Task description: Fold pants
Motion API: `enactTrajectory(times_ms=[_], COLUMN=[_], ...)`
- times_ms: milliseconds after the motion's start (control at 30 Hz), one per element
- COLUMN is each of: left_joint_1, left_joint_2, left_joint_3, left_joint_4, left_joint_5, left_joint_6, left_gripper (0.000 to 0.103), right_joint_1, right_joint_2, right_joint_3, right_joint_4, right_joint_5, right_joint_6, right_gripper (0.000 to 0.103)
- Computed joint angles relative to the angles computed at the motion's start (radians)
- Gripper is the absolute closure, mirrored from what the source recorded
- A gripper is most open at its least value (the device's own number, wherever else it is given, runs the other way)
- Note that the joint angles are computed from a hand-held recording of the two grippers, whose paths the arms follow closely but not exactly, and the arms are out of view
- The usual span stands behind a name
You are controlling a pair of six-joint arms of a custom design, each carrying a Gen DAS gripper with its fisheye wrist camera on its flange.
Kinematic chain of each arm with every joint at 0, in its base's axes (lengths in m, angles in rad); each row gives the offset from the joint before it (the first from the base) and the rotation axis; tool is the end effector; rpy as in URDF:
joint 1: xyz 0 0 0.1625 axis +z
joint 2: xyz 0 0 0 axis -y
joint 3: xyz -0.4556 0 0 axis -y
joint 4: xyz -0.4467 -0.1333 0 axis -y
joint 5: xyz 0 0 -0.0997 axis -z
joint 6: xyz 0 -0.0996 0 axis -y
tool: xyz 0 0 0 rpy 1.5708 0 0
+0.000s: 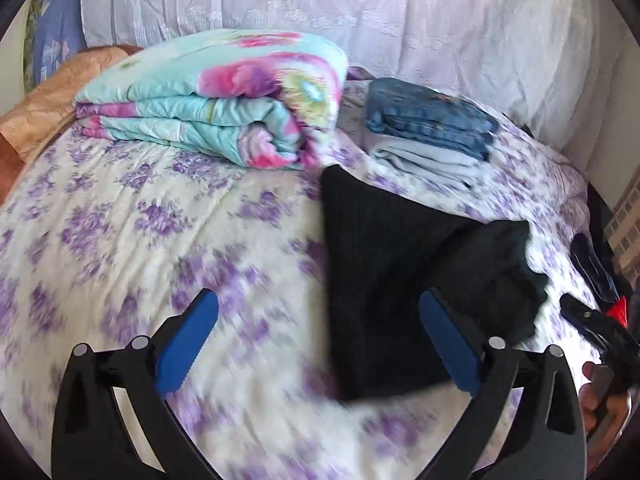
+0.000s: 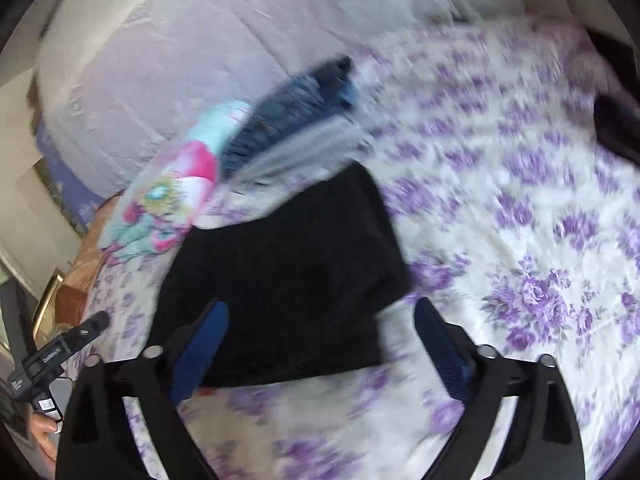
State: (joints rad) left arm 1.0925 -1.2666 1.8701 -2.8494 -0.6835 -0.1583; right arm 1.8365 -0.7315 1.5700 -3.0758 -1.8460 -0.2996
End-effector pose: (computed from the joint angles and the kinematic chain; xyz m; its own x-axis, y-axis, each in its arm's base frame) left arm -0.0991 -0.6486 0.3569 -0.8305 -0.2470 -0.4992 0.2313 0.6624 -0.7126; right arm 0.3061 -0.7202 0.1210 -0.8685 -0.3104 0.3865 -0.4843 0.6979 -0.5277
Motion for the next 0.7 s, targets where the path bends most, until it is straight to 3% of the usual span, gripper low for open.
enactTrajectory(times_ms=[67, 200, 267, 300, 467, 700], left_joint_1=[-0.033, -0.069, -0.070, -0.068, -0.095, -0.084], left_joint_2=[-0.010, -0.015, -0.007, -0.010, 0.019, 0.003], left_joint_3=[0.028, 0.134, 0.131, 0.129, 0.153, 0.149], left_joint_4=[0.024, -0.086, 0.008, 0.020, -0.115, -0.070], left_joint_5=[0.013, 0.025, 0.047, 0.035, 0.115, 0.084], left_joint_6=[-0.023, 0.017, -0.001, 0.014, 0.130, 0.090], left_gripper=[0.004, 0.005, 0.005, 0.005, 0.004, 0.004], right_joint_1=[0.035, 0.046, 0.056, 0.057, 0.064, 0.067], right_joint_2=[-0.010, -0.005, 0.002, 0.001, -0.002, -0.002], right_joint_3=[0.062, 0.147, 0.142, 0.142, 0.170, 0.178], right_joint_4=[-0.069, -0.161, -0.106, -0.100, -0.170, -0.195], right_joint_5=[-0.015, 0.010, -0.054, -0.049, -0.064, -0.077], right_joint_6=[-0.055, -0.154, -0.158, -0.159, -0.196, -0.223], right_gripper=[0.004, 0.003, 0.004, 0.004, 0.003, 0.003])
